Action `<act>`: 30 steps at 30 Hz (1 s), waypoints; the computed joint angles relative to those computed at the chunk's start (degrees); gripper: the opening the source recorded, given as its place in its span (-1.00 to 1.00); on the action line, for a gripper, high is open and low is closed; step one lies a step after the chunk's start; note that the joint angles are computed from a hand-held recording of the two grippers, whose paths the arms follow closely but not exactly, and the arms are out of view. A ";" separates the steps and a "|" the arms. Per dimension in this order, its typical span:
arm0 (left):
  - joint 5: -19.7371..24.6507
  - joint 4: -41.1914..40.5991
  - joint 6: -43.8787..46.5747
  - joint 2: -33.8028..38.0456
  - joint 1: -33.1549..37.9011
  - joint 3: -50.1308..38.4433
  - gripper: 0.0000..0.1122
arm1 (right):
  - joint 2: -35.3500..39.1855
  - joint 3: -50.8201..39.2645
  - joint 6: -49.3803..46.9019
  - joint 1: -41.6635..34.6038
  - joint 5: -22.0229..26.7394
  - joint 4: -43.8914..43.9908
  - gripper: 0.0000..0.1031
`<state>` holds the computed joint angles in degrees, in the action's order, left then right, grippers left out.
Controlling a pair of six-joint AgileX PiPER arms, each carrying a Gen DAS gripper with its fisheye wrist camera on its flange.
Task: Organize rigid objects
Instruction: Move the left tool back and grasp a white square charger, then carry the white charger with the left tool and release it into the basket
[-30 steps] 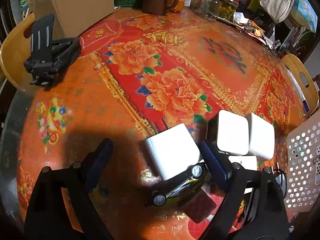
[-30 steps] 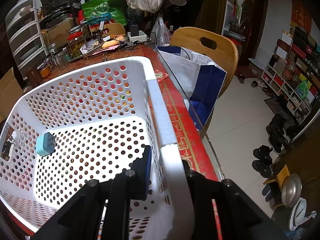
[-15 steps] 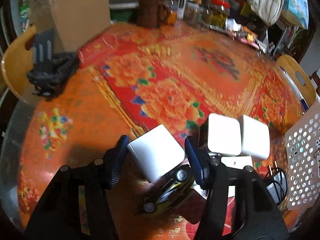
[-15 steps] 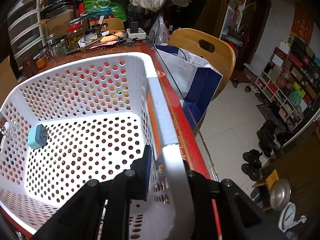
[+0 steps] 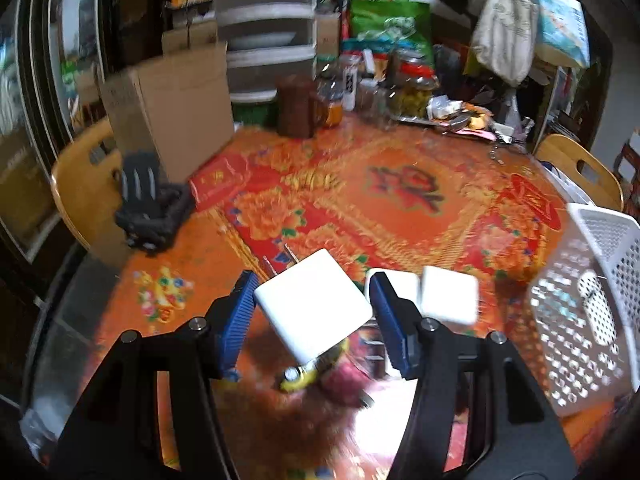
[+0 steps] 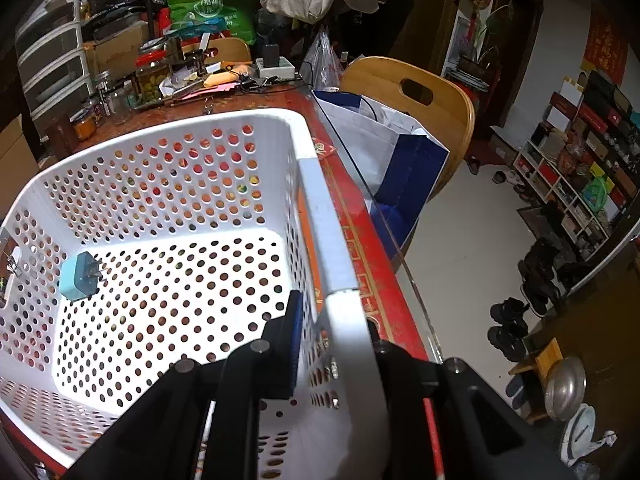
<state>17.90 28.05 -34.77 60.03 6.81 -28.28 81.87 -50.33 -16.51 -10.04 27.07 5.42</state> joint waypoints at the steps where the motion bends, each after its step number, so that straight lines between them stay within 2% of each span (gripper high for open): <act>1: 4.31 3.61 -4.22 -2.35 -4.01 -0.99 -0.01 | -0.08 0.15 -0.65 -0.13 -0.28 0.68 -0.69; 4: 17.71 14.22 -17.54 -5.80 -18.80 -5.29 -0.01 | -0.52 1.01 -3.93 -0.91 -1.38 4.06 -0.69; 7: 28.52 20.96 -26.30 -4.06 -33.34 -10.59 -0.01 | -0.83 1.30 -5.46 -1.30 -1.20 5.18 -0.69; 9: 34.10 23.82 -30.35 -1.24 -41.55 -14.33 -0.01 | -0.96 1.31 -6.52 -1.53 -0.77 5.84 -0.69; 12: 40.04 26.36 -34.24 4.04 -51.27 -20.08 -0.01 | -1.09 1.38 -8.48 -2.08 -0.47 7.34 -0.69; 16: 44.12 27.37 -34.87 12.90 -59.71 -29.12 -0.01 | -1.15 1.59 -10.31 -2.37 -0.51 8.66 -0.69; 19: 44.33 24.97 -31.90 20.10 -62.56 -35.98 -0.01 | -1.10 1.67 -12.66 -2.90 -0.44 10.87 -0.69; 22: 43.31 19.53 -26.07 28.19 -63.68 -43.17 -0.01 | -1.09 1.81 -14.98 -3.44 -0.36 13.03 -0.68; 26: 44.99 16.31 -19.91 37.51 -65.37 -51.15 -0.01 | -1.12 1.89 -18.02 -4.21 0.20 15.78 -0.68; 30: 46.03 13.00 -14.37 42.75 -64.74 -55.81 -0.01 | -0.98 1.73 -20.02 -4.82 0.76 17.48 -0.67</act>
